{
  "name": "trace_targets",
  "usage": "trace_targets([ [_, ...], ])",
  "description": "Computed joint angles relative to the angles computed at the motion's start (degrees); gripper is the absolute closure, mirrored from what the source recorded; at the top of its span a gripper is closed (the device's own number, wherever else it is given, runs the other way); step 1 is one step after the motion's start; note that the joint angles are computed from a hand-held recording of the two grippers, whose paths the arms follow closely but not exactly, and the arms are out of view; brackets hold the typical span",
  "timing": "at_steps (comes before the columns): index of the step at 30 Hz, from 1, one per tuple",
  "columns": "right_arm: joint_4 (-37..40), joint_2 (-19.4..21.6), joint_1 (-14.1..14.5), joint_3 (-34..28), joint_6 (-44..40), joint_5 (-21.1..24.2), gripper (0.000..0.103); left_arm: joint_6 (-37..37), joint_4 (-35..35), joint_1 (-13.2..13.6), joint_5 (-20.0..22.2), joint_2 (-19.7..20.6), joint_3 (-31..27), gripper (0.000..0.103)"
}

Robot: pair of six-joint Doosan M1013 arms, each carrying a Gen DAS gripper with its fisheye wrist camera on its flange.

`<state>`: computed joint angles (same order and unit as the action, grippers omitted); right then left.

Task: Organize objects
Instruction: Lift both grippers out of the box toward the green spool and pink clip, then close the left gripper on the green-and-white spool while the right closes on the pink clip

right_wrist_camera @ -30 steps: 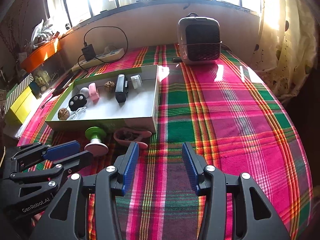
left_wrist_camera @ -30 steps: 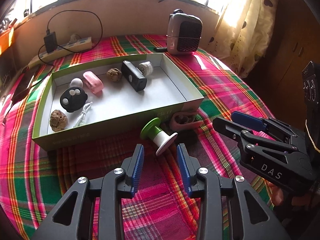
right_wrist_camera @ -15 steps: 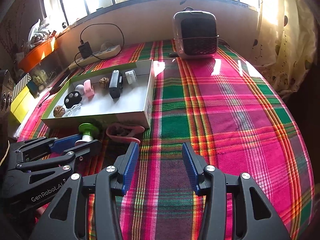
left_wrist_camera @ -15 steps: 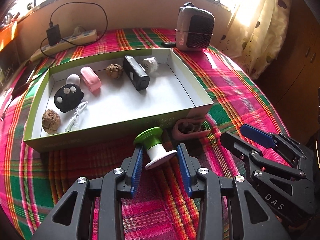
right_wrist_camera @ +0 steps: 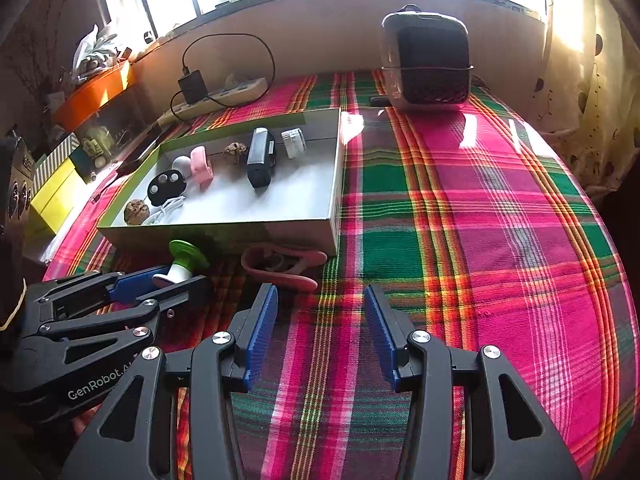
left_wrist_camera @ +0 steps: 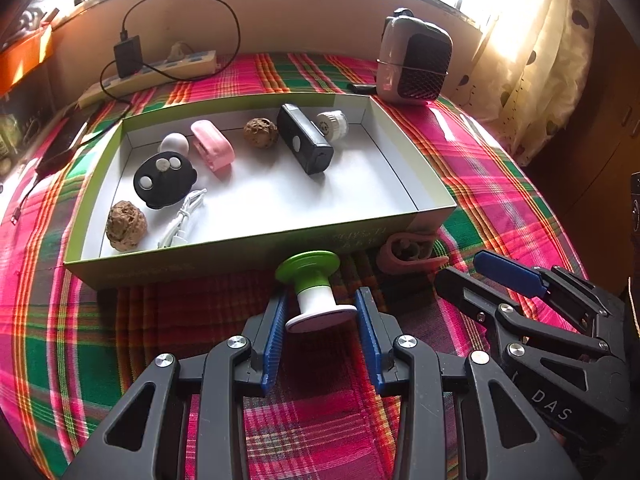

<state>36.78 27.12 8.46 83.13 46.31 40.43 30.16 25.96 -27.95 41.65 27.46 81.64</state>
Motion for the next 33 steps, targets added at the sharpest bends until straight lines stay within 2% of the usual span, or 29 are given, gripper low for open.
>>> trace_targets([
  [7, 2.4, 1.3, -0.1, -1.9, -3.3, 4.4, 0.057, -1.3, 1.0, 0.4, 0.0, -1.0, 1.6, 0.07],
  [16, 1.8, 1.2, 1.1, -1.8, -7.9, 5.5, 0.057, -2.7, 1.8, 0.8, -0.4, -2.1, 3.4, 0.07],
  [28, 3.8, 0.3, 1.5, -0.4, -14.6, 9.6, 0.057, -3.7, 2.4, 1.1, -1.2, -3.0, 4.9, 0.07],
  [33, 4.7, -0.6, 1.1, 0.4, -15.9, 8.8, 0.057, -2.4, 3.0, 0.9, -0.5, -2.8, 4.6, 0.07],
])
